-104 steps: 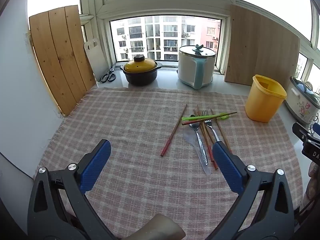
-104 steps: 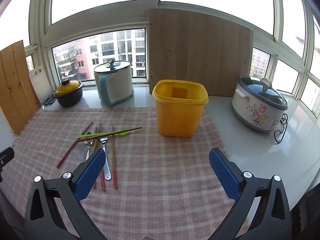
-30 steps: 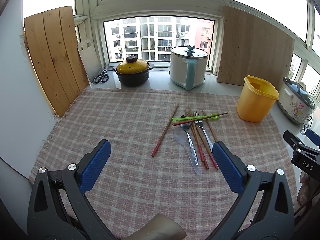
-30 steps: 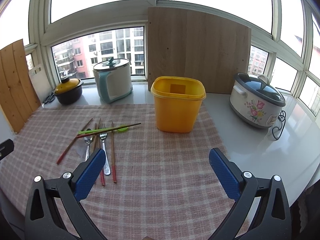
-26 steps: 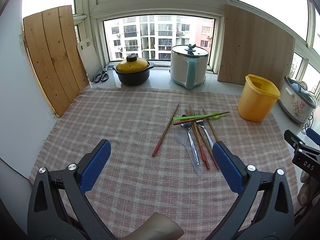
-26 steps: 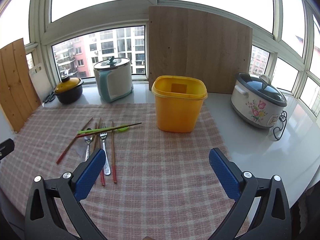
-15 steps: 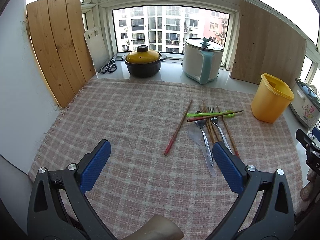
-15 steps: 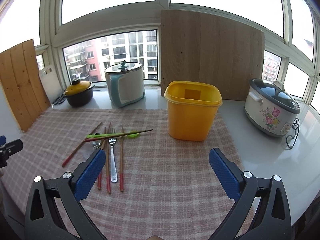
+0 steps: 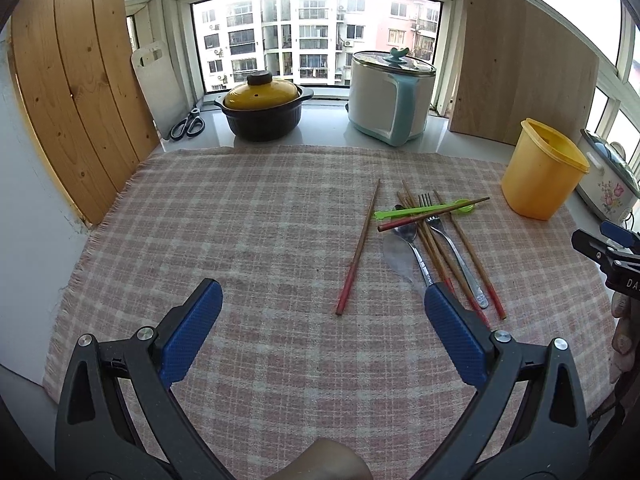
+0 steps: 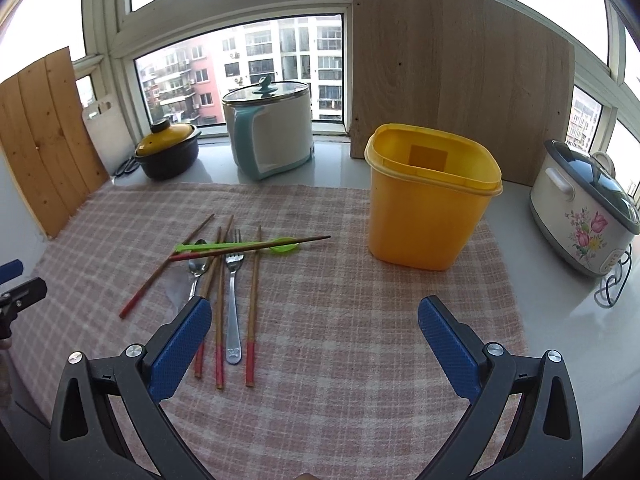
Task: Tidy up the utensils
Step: 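Lower left tool onto a red-tipped chopstick and close while right tool grasps another chopstick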
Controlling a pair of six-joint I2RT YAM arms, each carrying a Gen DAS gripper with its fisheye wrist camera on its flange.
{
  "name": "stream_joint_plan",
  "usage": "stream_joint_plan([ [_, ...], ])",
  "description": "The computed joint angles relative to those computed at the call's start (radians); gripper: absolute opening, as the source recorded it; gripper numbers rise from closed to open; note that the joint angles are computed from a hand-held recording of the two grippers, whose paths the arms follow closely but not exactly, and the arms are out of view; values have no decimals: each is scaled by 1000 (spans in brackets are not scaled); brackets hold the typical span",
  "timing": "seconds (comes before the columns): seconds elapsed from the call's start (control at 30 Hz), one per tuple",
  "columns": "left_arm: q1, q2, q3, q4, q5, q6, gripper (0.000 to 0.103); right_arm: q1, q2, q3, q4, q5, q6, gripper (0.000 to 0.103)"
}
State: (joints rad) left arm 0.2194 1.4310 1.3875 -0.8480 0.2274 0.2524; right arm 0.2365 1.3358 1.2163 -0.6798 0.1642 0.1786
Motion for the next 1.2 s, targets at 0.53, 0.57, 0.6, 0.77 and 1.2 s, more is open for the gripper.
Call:
stream_joint_plan([
  [0.53, -47, 263, 136, -29, -2, 68, 65, -28, 310, 194, -80, -142, -70, 72],
  [0.57, -54, 281, 147, -28, -7, 80, 59, -24, 330, 204, -79, -141, -66, 67],
  [0.6, -56, 312, 178, -50, -3, 81, 53, -23, 353, 218, -85, -146, -53, 66],
  [0.77, -73, 465, 324, -134, 45, 91, 38, -35, 459, 301, -130, -246, -8, 46],
  [1.2, -130, 697, 553, -236, 36, 104, 29, -37, 625, 474, -222, -277, -17, 33],
])
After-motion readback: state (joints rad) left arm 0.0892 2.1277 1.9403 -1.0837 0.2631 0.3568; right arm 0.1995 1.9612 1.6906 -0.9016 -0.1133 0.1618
